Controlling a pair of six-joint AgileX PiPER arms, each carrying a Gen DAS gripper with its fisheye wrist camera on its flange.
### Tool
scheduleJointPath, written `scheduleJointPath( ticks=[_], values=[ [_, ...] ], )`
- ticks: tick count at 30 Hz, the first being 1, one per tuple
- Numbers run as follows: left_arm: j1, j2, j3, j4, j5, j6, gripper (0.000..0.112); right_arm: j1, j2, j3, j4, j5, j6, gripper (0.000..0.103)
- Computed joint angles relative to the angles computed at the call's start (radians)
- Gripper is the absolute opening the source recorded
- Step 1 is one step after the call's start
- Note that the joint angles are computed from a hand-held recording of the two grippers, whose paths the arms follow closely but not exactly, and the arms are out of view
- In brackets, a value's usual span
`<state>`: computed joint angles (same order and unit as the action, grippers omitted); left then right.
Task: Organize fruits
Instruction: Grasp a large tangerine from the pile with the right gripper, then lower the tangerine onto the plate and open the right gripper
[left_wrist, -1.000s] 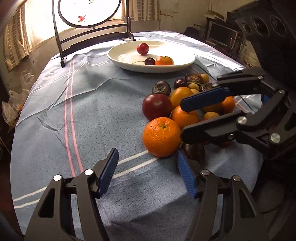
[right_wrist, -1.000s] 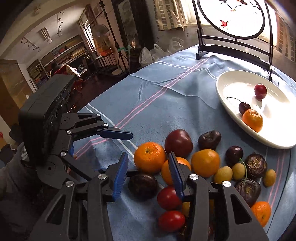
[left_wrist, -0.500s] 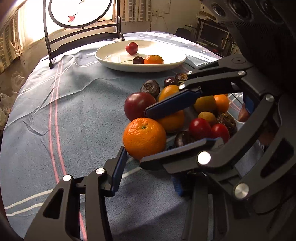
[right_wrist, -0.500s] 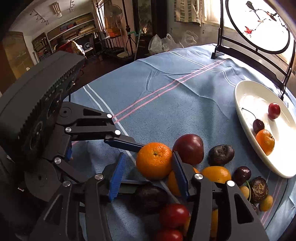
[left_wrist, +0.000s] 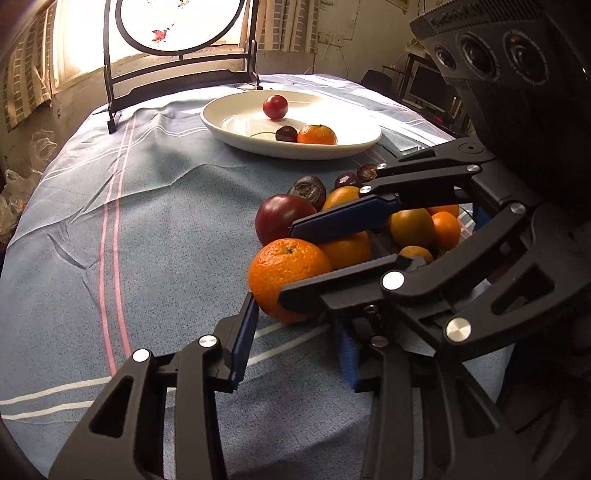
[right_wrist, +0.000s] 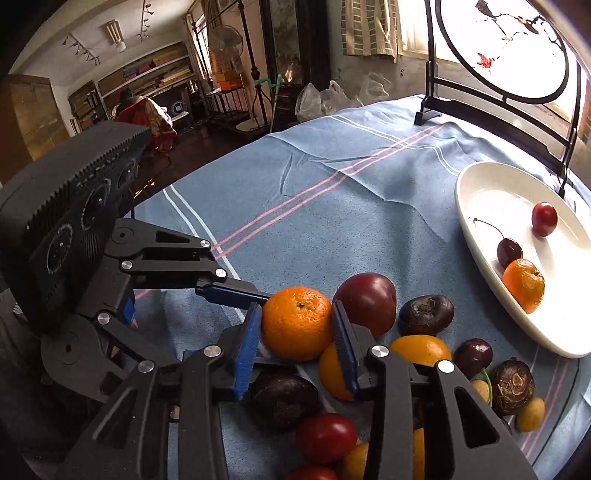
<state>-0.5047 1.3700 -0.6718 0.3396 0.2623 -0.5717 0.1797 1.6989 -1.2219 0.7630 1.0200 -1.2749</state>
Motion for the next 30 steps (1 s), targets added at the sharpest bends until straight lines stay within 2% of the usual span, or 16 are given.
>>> scheduleJointPath(
  ticks=[5, 9, 11, 13, 18, 22, 24, 25, 26, 27, 29, 30],
  values=[
    [-0.044, -0.031, 0.005, 0.144, 0.017, -0.179, 0.038, -0.057, -0.008, 0.013, 0.073, 0.044, -0.037, 0.038],
    [-0.086, -0.072, -0.028, 0.219, 0.079, -0.269, 0.038, -0.094, -0.034, 0.004, 0.121, 0.087, -0.063, 0.038],
    [-0.103, -0.075, -0.068, 0.235, 0.120, -0.275, 0.038, -0.113, -0.042, -0.019, 0.136, 0.106, -0.063, 0.038],
    [-0.104, -0.055, -0.133, 0.203, 0.155, -0.213, 0.038, -0.131, -0.053, -0.048, 0.138, 0.108, -0.064, 0.038],
    [-0.075, 0.117, -0.415, 0.050, 0.229, 0.056, 0.039, -0.215, 0.018, -0.236, 0.125, 0.140, 0.009, 0.039],
    [-0.025, 0.331, -0.691, -0.143, 0.287, 0.302, 0.039, -0.259, 0.157, -0.446, 0.063, 0.147, 0.108, 0.039],
    [0.004, 0.448, -0.837, -0.240, 0.332, 0.394, 0.044, -0.265, 0.250, -0.564, 0.022, 0.147, 0.173, 0.039],
    [0.013, 0.510, -0.917, -0.262, 0.368, 0.410, 0.051, -0.272, 0.304, -0.630, 0.015, 0.161, 0.210, 0.040],
    [0.018, 0.567, -0.993, -0.244, 0.407, 0.389, 0.067, -0.285, 0.349, -0.680, 0.020, 0.174, 0.241, 0.040],
    [0.021, 0.602, -1.035, -0.208, 0.424, 0.344, 0.072, -0.298, 0.380, -0.716, 0.026, 0.177, 0.272, 0.040],
    [0.039, 0.622, -1.053, -0.231, 0.436, 0.334, 0.072, -0.337, 0.403, -0.721, 0.074, 0.186, 0.285, 0.044],
    [0.044, 0.599, -1.018, -0.235, 0.416, 0.321, 0.072, -0.356, 0.399, -0.702, 0.100, 0.195, 0.275, 0.044]
  ],
)
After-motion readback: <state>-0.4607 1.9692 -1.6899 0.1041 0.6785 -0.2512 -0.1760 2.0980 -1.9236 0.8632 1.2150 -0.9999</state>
